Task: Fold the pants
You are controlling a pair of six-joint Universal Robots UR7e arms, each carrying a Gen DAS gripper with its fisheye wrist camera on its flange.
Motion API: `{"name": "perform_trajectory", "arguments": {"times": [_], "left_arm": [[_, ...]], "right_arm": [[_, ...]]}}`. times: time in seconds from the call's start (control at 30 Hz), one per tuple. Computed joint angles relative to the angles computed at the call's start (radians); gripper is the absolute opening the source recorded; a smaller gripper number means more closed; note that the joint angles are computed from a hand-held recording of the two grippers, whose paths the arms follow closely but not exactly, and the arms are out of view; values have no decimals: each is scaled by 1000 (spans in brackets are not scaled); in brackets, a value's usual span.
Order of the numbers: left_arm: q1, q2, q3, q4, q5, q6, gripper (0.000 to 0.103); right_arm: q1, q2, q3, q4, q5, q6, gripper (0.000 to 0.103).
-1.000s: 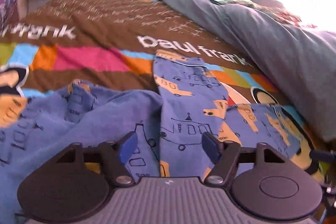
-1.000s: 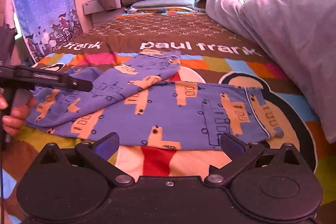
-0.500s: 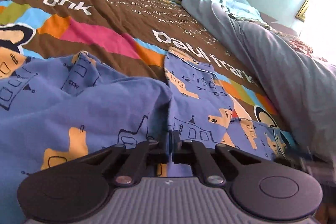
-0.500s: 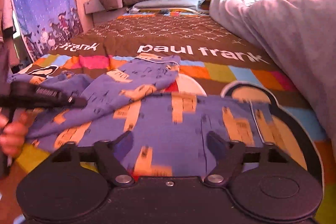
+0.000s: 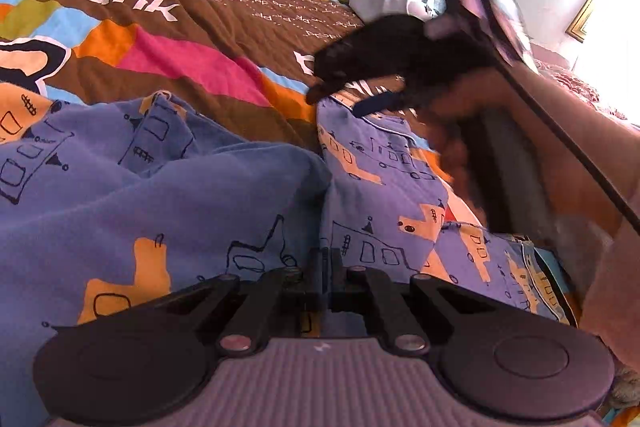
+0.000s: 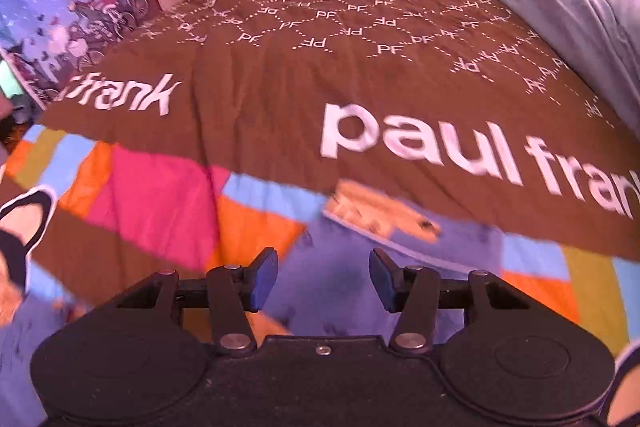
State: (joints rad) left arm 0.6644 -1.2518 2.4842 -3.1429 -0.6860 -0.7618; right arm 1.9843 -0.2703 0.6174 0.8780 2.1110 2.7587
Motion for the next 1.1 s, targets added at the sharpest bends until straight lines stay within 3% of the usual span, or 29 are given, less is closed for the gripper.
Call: {"name": "perform_trajectory", "arguments": {"times": [0.13,0.2,0.3,0.33,0.47,0.67,0.83,0.97,1.1], "left_arm": [[3,0,-1,-3,-2,5,1],[3,1,-1,-6,-1,9,1],[0,-1,-2,-1,4,16,1],[-3,-2,-3,4,9,21,1],[-49,8,5,-4,71,72,1],[-163,79,-8,-21,169,253,1],[-260,170,-56,102,237,432,1],[-305,240,-86,208,232,541,1],[-271,240,-136,364,132,505,1]], "right_arm": [[30,150,-226,98,120,4,57],[38,168,-241,84,153,-33,52],[45,151,-208,33,190,-54,3],[41,127,-176,24,172,-33,1],[34,-34,40,-116,126,-35,0],[13,-389,440,-347,29,-3,0],[-24,-683,735,-482,12,9,0],[-89,-863,940,-518,25,65,0],[-195,-963,1106,-545,9,170,0]]}}
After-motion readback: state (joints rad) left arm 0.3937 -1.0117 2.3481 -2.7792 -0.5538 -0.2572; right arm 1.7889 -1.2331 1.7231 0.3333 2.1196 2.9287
